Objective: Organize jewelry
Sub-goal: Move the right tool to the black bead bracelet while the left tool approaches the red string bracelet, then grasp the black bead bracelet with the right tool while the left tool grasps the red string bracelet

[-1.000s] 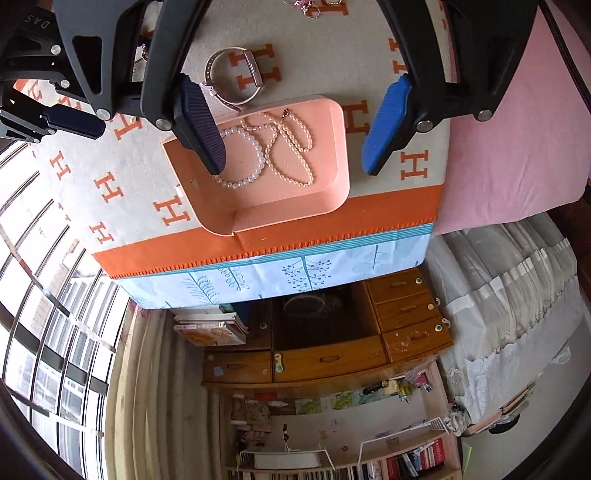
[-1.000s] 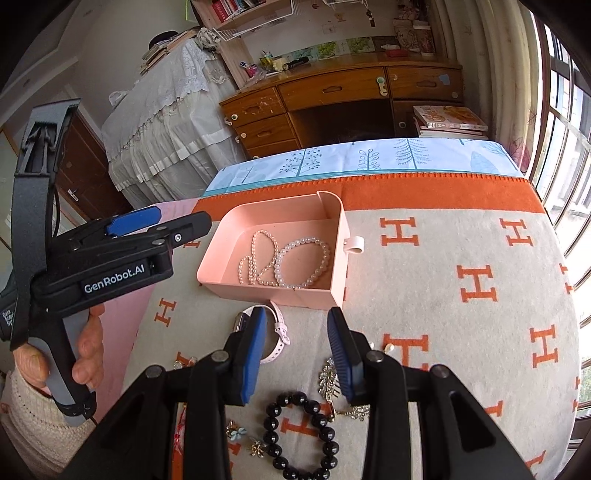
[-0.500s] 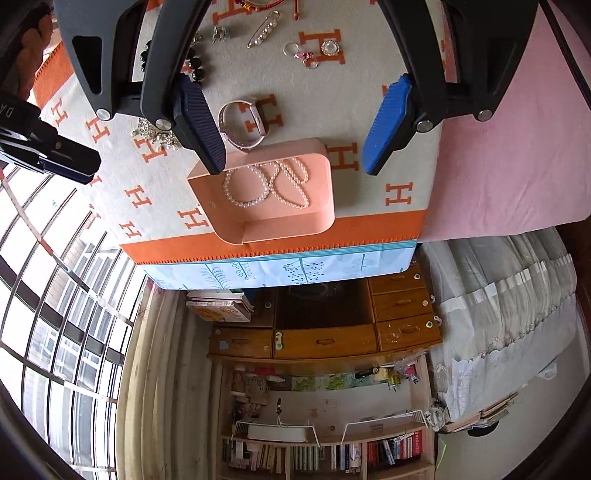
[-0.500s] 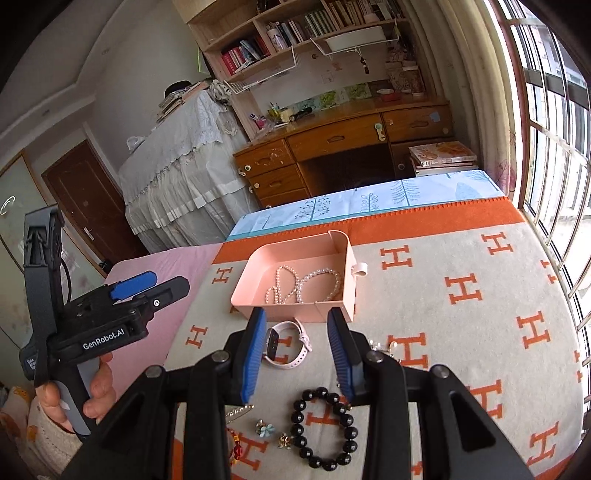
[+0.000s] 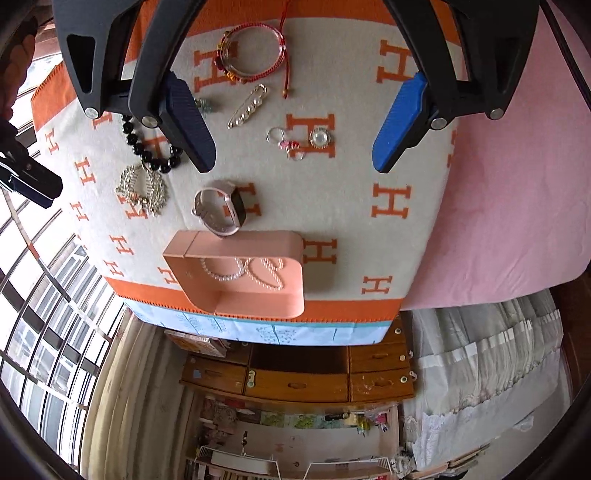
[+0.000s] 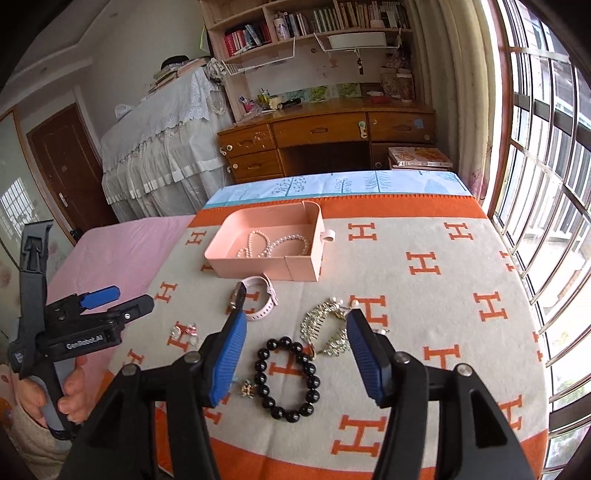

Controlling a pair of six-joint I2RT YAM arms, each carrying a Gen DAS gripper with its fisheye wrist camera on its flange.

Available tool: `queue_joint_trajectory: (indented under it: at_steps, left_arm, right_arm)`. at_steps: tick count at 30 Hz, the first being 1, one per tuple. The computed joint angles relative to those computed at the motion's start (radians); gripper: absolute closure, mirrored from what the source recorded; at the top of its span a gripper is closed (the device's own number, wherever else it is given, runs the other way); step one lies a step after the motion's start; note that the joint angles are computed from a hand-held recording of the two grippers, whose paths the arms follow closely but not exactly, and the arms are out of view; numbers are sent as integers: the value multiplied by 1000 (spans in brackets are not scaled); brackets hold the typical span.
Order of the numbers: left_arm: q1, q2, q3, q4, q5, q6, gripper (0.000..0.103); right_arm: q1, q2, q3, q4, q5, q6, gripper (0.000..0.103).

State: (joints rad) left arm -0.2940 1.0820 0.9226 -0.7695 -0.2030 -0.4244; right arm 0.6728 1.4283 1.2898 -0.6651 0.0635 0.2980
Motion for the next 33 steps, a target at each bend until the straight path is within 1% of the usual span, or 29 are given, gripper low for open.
queue_joint_trajectory:
  at_steps: [2,5,7,10,13,14,17,18,24,25,27,29,31,33]
  left_arm:
    - [-16,-26,-46,-4,-12,-16,18]
    - [-29,-40,-94,-19,-22,-47,18]
    - [-11,-33,-123,-24,23,-53,18]
    - [10,-42,-168,-17,88,-55,18]
    - [-2,-48,-188,-17,97,-68,19]
    - [-5,-50,-197,-11,103,-71,19]
    - [3,-43,-202,-6,144,-74,19]
    - [5,-41,-203,-5,153,-77,20]
    - [14,-52,-218,6,186,-97,20]
    - [5,-53,-219,3,180,-105,20]
    - [-20,-41,-214,-8,155,-118,23]
    - [-35,-17,-209,-11,146,-123,32]
    - [-44,3,-208,-15,139,-123,38]
    - [-71,15,-204,-16,102,-128,41]
  right_arm:
    - [4,15,-18,-14,19,-14,46]
    - [0,43,-46,-30,-6,-23,46]
    - [4,69,-58,-37,-20,-38,46]
    - [26,131,-50,-59,18,-40,47]
    - [28,175,-44,-64,10,-42,52]
    - [26,187,-45,-62,3,-46,56]
    - [31,218,-47,-54,9,-50,61]
    - [35,229,-48,-51,19,-50,65]
    - [60,245,-49,-30,62,-67,70]
    - [65,245,-51,-27,69,-69,70]
    - [75,243,-53,-23,83,-73,70]
    - [80,239,-57,-20,85,-76,70]
    - [76,237,-60,-16,78,-79,70]
    - [75,234,-64,-11,73,-81,70]
